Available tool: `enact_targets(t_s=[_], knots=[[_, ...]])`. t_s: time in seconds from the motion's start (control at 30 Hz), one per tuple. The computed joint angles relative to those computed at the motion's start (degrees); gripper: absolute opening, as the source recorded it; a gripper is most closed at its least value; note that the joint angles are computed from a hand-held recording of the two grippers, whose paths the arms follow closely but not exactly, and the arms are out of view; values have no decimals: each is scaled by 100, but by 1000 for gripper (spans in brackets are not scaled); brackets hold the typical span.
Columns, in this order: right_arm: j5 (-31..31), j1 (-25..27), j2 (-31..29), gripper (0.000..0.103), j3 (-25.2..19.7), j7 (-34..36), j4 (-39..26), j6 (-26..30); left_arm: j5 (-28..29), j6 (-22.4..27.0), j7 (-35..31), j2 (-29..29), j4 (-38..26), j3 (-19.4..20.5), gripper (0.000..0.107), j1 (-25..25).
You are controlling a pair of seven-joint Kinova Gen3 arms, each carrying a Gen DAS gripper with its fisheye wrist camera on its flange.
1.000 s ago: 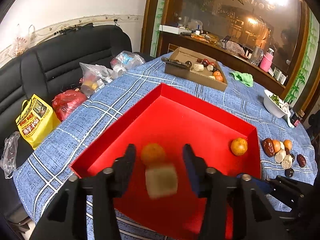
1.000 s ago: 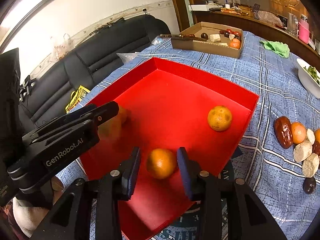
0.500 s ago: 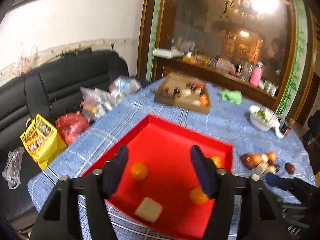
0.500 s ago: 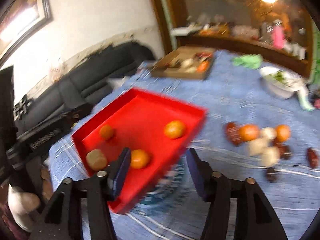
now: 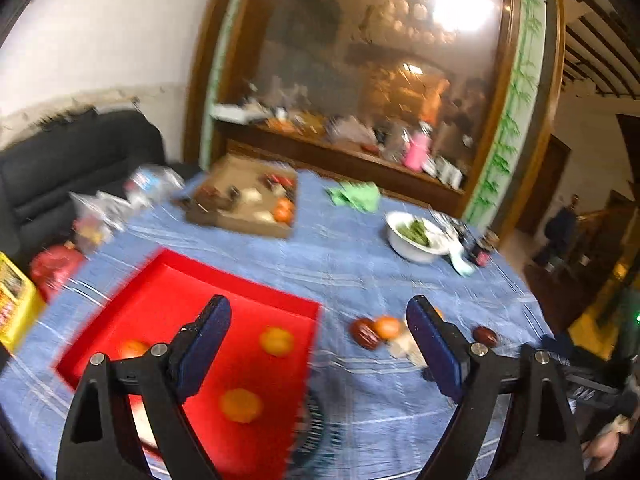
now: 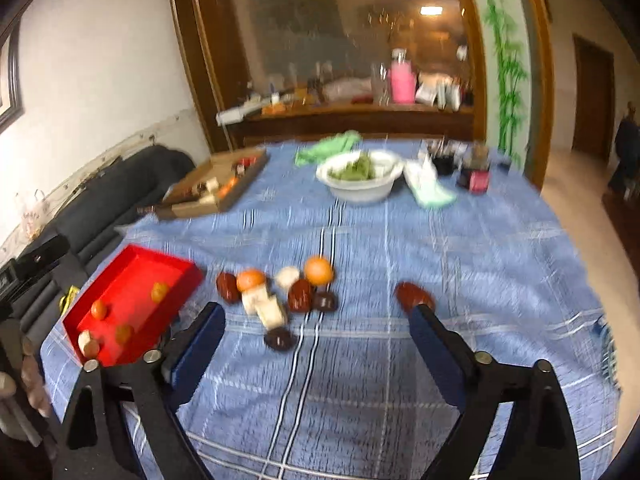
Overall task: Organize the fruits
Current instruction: 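Grasp a dark red jujube with the left gripper while the right grasps a dark plum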
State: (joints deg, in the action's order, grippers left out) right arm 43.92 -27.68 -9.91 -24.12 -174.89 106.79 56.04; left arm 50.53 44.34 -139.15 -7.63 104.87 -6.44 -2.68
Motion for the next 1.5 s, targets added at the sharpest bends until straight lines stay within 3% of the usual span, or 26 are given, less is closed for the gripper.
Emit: enact_targets(t_s=[0.17,0.23,0.3,0.37,0.7,0.83,0.97,1.03,1.13,1.27,1.33,1.37,1.4,1.5], knots=[[-652,-27,416,68,437,800,29,-685,-534,27,534,486,-252,436,86,184],[-731,-36,605,67,562,945,20,-920,-639,46,604,702,-361,572,74,237],[-810,-69,796,66,687,1121,-35,-1078,-948,54,839,944,-530,738,54,300],[-905,-115,965,63,813,1268,-84,-1187,-1256,69,1104,1206,-718,889,47,367],[-1362,-160,1130,54,1204,1730,-23,-1518,-2550,-155,2359,2092,-1365,1333,46,750],[-1311,-161,1123,53,1208,1715,28,-1598,-2545,-272,2227,2139,-1358,1485,47,691],[-1272,-185,1150,40,1203,1738,24,-1602,-2695,-388,2130,2046,-1262,1515,32,739],[-1252,-199,1161,38,1206,1740,19,-1601,-2747,-436,2124,1987,-1186,1511,30,751],[-1237,-219,1175,37,1210,1757,9,-1592,-2470,-202,2034,2064,-1272,1532,30,596],[-1224,-233,1180,37,1223,1759,11,-1597,-2455,-138,2118,2179,-1335,1525,45,621],[-1208,-241,1187,38,1224,1748,11,-1601,-2531,-222,2097,2187,-1296,1542,48,683],[-1185,-252,1194,38,1221,1738,4,-1587,-2513,-275,2043,2173,-1259,1560,46,677],[-1152,-267,1199,37,1216,1704,4,-1571,-2471,-290,1966,2159,-1234,1583,36,651],[-1161,-261,1173,29,1227,1721,48,-1657,-2366,-339,1871,2048,-1123,1580,31,603]])
